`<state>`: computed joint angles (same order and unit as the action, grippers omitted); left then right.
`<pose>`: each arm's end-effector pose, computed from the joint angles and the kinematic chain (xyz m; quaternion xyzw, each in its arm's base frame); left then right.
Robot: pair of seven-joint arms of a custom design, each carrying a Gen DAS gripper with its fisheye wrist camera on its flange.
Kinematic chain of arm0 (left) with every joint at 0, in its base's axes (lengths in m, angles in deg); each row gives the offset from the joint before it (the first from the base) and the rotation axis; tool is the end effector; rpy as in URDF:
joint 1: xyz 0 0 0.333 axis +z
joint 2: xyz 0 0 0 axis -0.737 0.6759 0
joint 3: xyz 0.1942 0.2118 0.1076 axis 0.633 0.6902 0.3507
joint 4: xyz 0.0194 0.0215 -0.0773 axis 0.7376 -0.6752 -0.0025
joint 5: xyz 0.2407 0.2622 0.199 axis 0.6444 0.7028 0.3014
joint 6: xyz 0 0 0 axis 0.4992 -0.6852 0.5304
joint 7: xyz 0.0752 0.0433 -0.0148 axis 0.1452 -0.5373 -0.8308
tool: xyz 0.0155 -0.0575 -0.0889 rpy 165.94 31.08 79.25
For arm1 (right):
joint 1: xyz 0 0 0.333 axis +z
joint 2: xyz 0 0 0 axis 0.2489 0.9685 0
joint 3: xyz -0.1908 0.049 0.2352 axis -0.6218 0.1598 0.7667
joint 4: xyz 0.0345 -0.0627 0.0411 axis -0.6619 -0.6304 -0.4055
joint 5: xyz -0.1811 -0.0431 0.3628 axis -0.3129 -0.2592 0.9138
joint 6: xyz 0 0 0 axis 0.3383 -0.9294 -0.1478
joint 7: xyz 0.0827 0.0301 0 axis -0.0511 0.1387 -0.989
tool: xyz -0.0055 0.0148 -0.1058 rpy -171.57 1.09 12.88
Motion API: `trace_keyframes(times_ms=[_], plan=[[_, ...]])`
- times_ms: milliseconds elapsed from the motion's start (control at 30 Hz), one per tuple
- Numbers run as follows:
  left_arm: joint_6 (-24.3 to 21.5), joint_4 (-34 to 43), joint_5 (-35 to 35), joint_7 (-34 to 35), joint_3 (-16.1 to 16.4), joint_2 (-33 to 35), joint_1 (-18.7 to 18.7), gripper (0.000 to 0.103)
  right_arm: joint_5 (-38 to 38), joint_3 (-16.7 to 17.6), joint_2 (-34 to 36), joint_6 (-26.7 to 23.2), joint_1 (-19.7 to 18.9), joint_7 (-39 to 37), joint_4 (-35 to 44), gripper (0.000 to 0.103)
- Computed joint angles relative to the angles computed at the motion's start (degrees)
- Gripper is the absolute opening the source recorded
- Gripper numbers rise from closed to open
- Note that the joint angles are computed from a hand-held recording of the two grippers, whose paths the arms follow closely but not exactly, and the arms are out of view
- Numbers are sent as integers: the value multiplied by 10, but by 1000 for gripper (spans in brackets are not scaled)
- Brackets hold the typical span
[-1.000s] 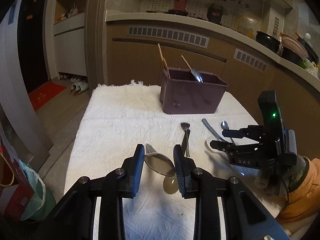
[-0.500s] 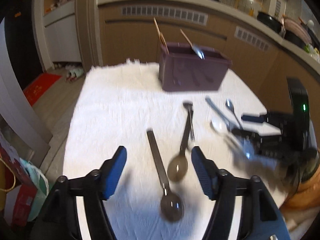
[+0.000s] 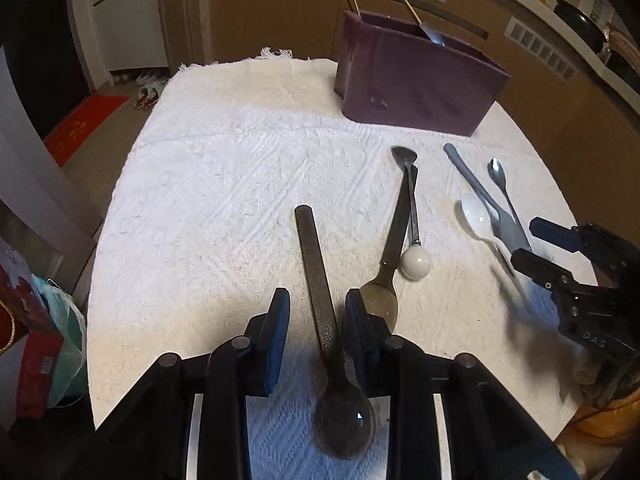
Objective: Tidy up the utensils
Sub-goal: 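Grasp the dark long spoon with the left tool while the right tool grasps the white plastic spoon, then carry both spoons over the purple caddy and lower them in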
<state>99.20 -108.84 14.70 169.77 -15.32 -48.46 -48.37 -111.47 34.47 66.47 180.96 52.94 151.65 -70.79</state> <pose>0.6391 -0.1600 0.3220 -0.5051 0.8264 -0.2377 0.0742 0.5569 0.4174 0.3256 -0.6956 0.6327 -0.2224 0.2577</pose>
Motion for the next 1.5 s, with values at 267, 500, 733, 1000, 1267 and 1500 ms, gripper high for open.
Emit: trace_keyframes(times_ms=[267,500,733,1000,1267,1500], plan=[[23,22,64,-52,16,32,-24,13,-19,-4,-13,4,-4,33,-22,52],[85,-22,-26,46,-69,4,47,10,-31,0,-9,-9,-2,24,-6,52],[127,-65,-238,229,-153,-66,124,10,18,20,14,13,-28,-48,25,52],[106,-59,-351,316,-133,-85,113,10,159,36,101,-9,-46,-190,139,51],[75,-59,-350,307,-70,-81,56,10,216,15,129,-54,-25,-244,178,35],[66,-72,-396,357,-38,-105,13,10,171,-16,55,-13,6,-184,91,34]])
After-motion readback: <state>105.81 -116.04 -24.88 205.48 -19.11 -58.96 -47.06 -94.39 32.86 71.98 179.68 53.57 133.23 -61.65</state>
